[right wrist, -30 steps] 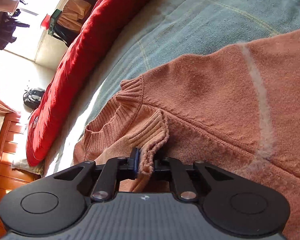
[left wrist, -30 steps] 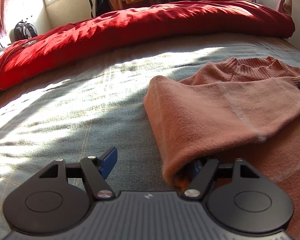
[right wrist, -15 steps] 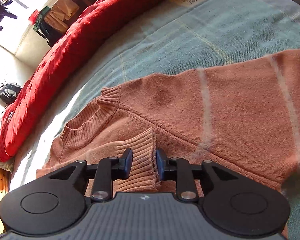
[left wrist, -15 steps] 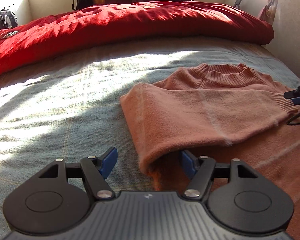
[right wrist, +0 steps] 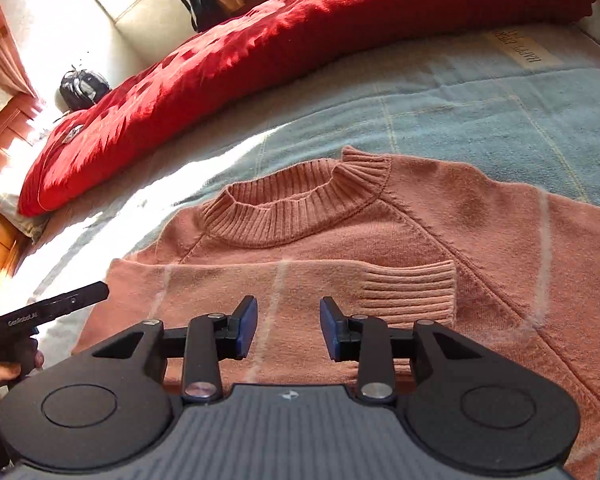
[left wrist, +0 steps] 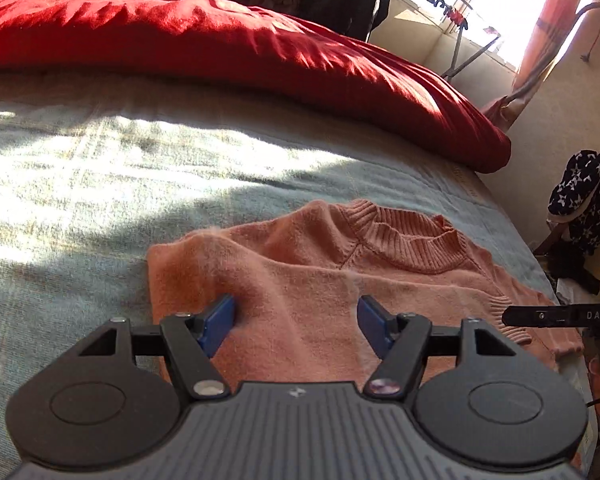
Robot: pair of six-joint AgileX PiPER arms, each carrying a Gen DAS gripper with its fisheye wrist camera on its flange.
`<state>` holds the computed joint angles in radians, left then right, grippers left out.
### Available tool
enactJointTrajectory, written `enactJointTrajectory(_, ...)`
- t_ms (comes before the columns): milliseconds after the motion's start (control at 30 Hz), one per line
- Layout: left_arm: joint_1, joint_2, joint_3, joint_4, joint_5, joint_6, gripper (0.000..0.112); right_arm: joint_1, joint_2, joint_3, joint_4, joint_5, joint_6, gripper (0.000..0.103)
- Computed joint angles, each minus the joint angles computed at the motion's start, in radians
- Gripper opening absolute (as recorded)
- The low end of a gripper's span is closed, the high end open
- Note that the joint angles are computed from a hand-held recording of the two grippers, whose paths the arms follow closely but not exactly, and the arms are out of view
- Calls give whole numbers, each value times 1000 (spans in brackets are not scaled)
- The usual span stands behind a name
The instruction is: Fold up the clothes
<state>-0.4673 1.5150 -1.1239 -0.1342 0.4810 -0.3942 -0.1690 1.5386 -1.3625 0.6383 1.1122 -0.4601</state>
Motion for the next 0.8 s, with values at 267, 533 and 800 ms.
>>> enactJointTrajectory(267,-51,-75,13,134,20,-91,70,-67,-26,46,79,85,-22,44)
enactJointTrajectory(533,-79,-68,32,209,44,-181,70,-201,-39,166,177,96,157,48)
enactJointTrajectory(800,-89,-85,20,224,69,-211,70,-274,15,214,316,-5,168,39)
